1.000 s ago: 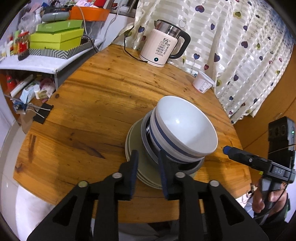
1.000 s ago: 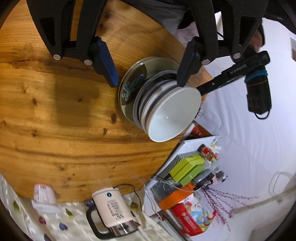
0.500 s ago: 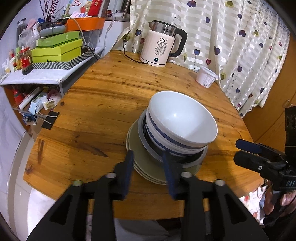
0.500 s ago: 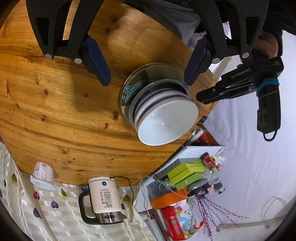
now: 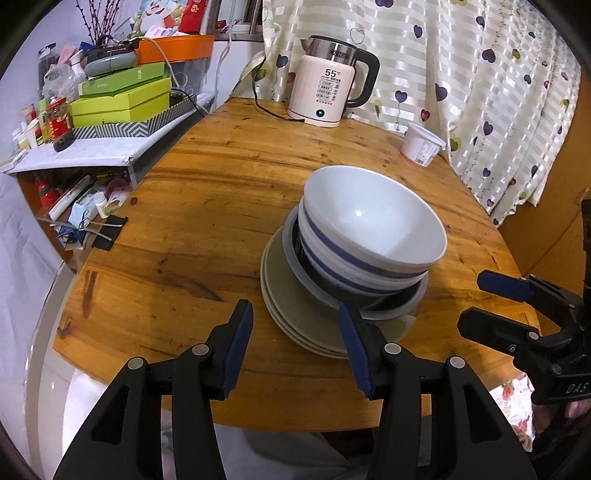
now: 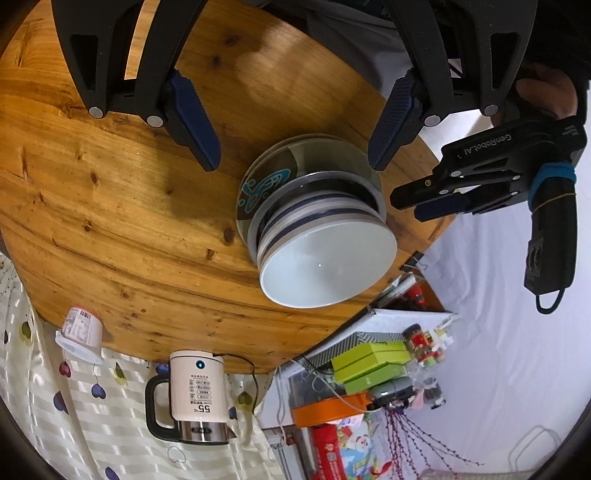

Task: Organize plates and bowls

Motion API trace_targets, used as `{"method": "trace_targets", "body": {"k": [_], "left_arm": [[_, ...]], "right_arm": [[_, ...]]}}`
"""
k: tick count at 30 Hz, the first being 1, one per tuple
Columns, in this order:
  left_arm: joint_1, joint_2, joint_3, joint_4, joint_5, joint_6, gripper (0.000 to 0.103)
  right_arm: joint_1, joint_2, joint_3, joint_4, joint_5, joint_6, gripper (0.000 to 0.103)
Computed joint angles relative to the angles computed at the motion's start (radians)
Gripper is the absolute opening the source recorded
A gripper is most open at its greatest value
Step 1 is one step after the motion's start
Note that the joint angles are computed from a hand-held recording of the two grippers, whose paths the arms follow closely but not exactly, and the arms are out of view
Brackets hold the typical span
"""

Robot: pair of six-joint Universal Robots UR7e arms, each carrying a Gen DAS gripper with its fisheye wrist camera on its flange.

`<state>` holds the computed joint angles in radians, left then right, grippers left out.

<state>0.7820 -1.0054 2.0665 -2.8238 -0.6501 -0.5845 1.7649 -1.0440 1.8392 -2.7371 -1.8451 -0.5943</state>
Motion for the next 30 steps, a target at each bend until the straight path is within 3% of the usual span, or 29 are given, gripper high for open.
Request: {"method": "trace_targets", "body": {"k": [7,21,30], "left_arm": [[-0.007,0.008,-0.009,0.067,0.029,-0.036,0.050],[0.002,0.020,-0.012,0.033,0.003,-0.021,0.050],[0.007,0.023,-0.023,0.078,-0.005,-0.048,0.050]], "right_arm": [[0.011,0.013,0.003,-0.022,-0.031,-0.004,0.083],[0.014,0.031,0.004,-0.029,-0.060,-0.011,0.083],[0.014,0.040,-0.002,-0.020,-0.062,-0.014,0.083]]}}
